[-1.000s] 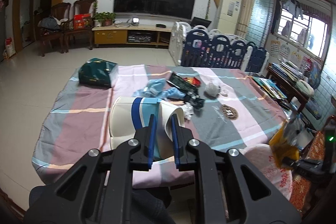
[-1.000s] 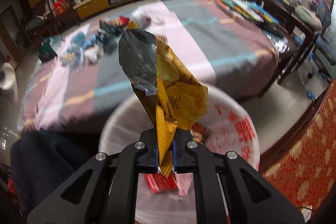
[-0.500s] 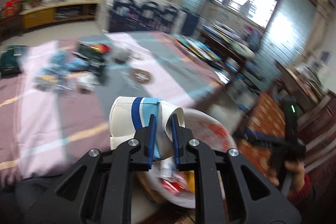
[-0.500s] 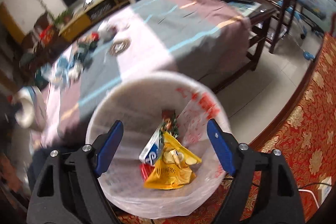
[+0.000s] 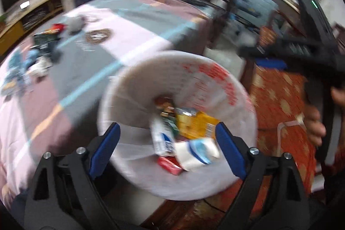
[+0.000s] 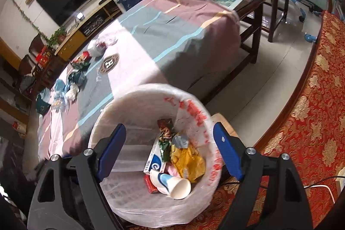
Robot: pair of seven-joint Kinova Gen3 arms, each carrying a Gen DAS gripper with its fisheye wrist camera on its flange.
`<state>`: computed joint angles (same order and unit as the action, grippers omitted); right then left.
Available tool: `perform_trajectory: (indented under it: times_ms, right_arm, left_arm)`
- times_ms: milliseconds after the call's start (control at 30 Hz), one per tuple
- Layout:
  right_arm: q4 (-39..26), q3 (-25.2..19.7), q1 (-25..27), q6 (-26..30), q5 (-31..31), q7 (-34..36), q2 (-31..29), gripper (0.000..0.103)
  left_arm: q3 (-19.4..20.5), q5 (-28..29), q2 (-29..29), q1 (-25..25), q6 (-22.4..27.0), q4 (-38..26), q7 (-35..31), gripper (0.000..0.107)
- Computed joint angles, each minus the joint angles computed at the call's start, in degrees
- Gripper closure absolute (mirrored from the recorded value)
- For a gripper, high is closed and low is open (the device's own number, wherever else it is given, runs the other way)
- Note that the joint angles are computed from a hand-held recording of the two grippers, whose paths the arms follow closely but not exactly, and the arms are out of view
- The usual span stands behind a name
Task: Collect trash
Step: 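Move both open grippers back over the trash on the table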
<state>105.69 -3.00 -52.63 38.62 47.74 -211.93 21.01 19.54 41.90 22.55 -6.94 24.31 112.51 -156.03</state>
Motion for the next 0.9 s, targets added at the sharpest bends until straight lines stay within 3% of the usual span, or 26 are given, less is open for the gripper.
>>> perform_trajectory:
  times_ms: [133, 267, 433, 533, 633, 733, 900]
  right_arm:
    - [-5.9, -1.0, -0.6, 3.4, -0.7, 7.2, 3.0, 0.021]
    - [-10.1, -0.2, -1.8, 3.6, -0.9, 12.2, 5.2, 0.016]
    - [-16.3, 0.0, -0.9, 3.0, -6.0, 20.8, 8.5, 0.016]
    - [-20.0, 0.7, -1.3, 3.7, -8.6, 25.2, 10.3, 0.016]
    - [-23.2, 1.4, -1.6, 3.9, -11.3, 29.0, 12.2, 0.016]
    - [-26.3, 1.9, -1.5, 3.7, -14.4, 32.7, 14.1, 0.016]
    - [-30.8, 3.2, -2.4, 4.2, -17.7, 37.8, 16.5, 0.016]
  left_arm:
    - [-3.7, 2.3, -0.7, -0.7, -8.7, 1.4, 6.5, 0.013]
    - [-9.3, -1.6, -0.1, 0.0, -14.5, 0.3, 14.9, 0.013]
    - [-9.0, -2.2, 2.9, -4.9, -21.6, -1.9, 20.3, 0.012]
    - [-8.8, -3.3, 4.9, -8.8, -20.9, -3.8, 24.8, 0.011]
    - [-5.0, -0.8, 7.0, -16.2, -15.7, -6.3, 26.2, 0.011]
    - [1.5, 3.6, 8.1, -24.1, -15.3, -5.5, 24.5, 0.011]
    - [7.0, -0.5, 9.4, -28.6, -17.3, -4.4, 29.7, 0.011]
